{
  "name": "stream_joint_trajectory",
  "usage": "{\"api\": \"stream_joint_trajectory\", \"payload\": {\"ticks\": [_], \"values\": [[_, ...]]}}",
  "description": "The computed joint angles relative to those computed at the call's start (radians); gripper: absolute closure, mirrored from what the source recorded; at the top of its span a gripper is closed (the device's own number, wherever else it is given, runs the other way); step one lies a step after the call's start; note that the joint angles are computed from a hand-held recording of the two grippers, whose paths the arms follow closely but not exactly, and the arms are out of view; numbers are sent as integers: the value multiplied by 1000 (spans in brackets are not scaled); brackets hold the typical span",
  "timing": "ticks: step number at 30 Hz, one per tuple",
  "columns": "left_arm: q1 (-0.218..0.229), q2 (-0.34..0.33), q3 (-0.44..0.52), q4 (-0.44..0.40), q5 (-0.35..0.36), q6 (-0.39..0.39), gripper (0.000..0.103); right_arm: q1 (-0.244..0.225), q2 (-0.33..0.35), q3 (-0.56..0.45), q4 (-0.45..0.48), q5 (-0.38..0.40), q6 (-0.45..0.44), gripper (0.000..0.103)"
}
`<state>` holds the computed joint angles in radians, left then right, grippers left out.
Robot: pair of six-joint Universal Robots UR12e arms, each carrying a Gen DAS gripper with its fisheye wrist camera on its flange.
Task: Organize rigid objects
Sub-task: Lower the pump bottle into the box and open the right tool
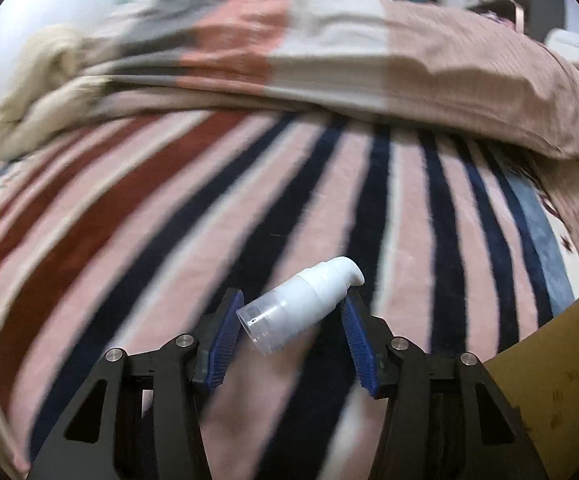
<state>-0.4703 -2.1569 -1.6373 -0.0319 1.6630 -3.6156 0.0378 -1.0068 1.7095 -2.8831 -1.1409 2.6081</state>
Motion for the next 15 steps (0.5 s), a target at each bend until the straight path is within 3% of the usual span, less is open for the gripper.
{"api": "stream_joint_trajectory", "payload": {"ticks": [6, 8, 10, 12, 15], "values": [[-7, -13, 40, 1, -96, 18, 21, -23, -109, 106, 0, 192, -168, 56], [-13, -19, 62, -9, -110, 25, 21, -29, -135, 127, -7, 216, -191, 56], [-21, -27, 92, -28, -121, 41, 29, -40, -160, 144, -11, 246, -190, 56], [-24, -36, 121, -47, -153, 49, 47, -53, -179, 155, -27, 262, -181, 56], [-30, -53, 173, -79, -201, 64, 62, -73, -191, 160, -77, 263, -171, 56]]}}
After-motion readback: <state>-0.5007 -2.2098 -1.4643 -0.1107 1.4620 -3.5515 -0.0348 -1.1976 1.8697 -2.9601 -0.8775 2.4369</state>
